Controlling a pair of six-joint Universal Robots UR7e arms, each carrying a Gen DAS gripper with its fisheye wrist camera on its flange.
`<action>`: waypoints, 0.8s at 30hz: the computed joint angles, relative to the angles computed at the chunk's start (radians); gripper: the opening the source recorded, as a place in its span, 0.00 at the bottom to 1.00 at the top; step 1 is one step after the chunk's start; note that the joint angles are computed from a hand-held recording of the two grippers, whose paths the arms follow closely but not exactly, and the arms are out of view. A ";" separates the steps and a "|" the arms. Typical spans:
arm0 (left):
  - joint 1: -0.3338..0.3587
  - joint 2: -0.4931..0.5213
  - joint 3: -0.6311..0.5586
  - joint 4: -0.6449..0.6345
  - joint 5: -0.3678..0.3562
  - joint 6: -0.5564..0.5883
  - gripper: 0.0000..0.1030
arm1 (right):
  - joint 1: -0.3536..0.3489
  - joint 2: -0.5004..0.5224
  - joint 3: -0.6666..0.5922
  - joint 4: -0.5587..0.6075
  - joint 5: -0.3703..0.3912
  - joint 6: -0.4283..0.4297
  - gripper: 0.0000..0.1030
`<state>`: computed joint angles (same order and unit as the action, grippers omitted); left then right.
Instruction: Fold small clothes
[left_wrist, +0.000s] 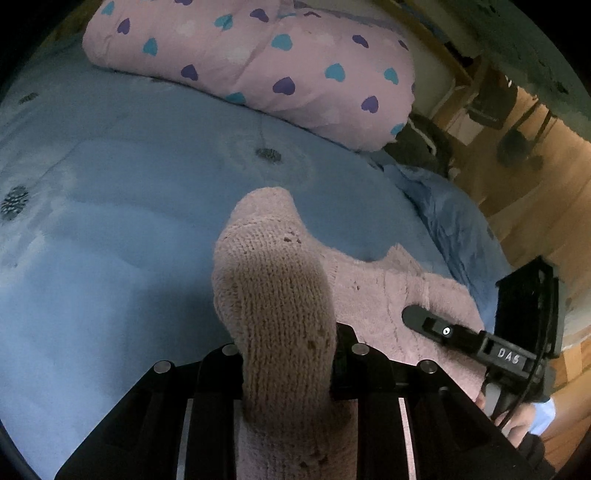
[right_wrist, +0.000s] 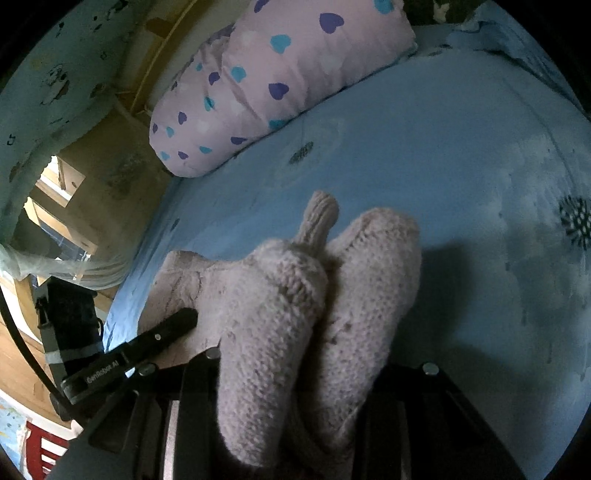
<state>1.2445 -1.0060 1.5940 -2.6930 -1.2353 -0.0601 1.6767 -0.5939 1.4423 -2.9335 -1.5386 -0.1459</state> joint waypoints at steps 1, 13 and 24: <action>0.002 0.005 -0.007 0.001 0.000 0.003 0.03 | 0.000 0.007 -0.012 0.005 -0.003 0.006 0.32; 0.025 0.049 -0.032 -0.070 0.059 0.059 0.04 | 0.006 0.082 -0.153 0.105 -0.028 0.041 0.31; 0.085 0.050 -0.102 0.053 -0.038 -0.107 0.26 | 0.029 0.079 -0.171 0.161 -0.179 0.063 0.73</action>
